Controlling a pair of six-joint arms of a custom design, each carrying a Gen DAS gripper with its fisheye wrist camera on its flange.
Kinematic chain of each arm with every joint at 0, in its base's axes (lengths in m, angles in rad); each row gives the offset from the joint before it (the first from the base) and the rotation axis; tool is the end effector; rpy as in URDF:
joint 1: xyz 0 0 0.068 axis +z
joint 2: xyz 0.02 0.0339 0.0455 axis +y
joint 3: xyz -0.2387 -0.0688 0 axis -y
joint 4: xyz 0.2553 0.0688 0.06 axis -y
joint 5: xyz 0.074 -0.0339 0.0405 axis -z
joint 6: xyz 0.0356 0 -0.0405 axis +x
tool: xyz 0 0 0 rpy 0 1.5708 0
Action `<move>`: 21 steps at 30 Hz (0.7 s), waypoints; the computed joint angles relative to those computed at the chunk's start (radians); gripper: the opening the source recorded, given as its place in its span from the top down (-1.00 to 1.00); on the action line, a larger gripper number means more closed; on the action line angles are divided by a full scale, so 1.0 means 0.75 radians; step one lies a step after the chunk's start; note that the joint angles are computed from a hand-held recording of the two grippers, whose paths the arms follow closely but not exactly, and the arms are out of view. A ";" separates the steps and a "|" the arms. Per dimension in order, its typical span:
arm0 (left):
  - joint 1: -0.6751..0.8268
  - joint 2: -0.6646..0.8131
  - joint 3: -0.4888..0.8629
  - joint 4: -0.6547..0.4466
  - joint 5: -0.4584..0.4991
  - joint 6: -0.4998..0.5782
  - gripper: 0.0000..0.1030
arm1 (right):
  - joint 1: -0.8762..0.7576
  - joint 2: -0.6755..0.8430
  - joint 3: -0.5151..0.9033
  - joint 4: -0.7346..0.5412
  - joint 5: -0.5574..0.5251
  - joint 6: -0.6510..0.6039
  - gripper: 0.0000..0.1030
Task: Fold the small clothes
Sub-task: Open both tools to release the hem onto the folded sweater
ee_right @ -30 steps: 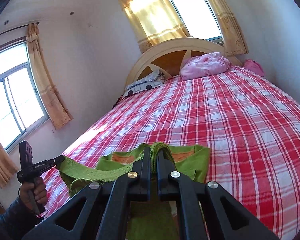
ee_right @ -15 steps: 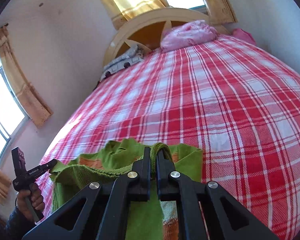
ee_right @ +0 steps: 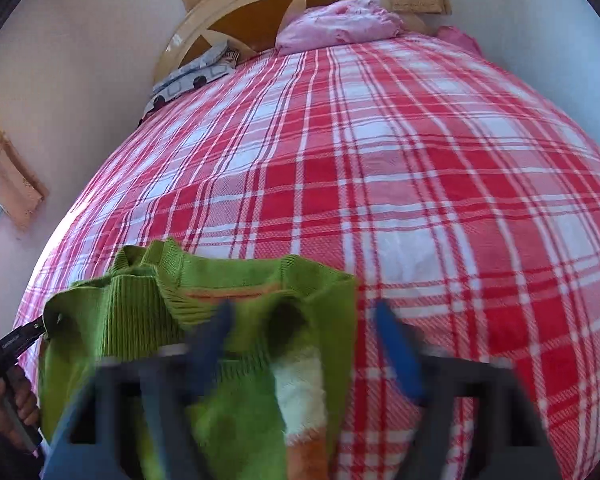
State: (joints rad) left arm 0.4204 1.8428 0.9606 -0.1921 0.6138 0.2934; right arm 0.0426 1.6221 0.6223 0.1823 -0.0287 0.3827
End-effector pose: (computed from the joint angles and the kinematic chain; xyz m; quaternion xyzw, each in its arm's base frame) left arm 0.3204 0.1208 0.0938 0.0154 0.9269 -0.1926 0.3218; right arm 0.2954 0.0136 0.0896 0.1522 0.9173 0.0907 0.3567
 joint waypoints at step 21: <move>0.094 -0.289 -0.392 0.330 -0.302 0.116 -0.27 | 0.420 -0.337 -0.156 -0.181 0.045 -0.070 -0.08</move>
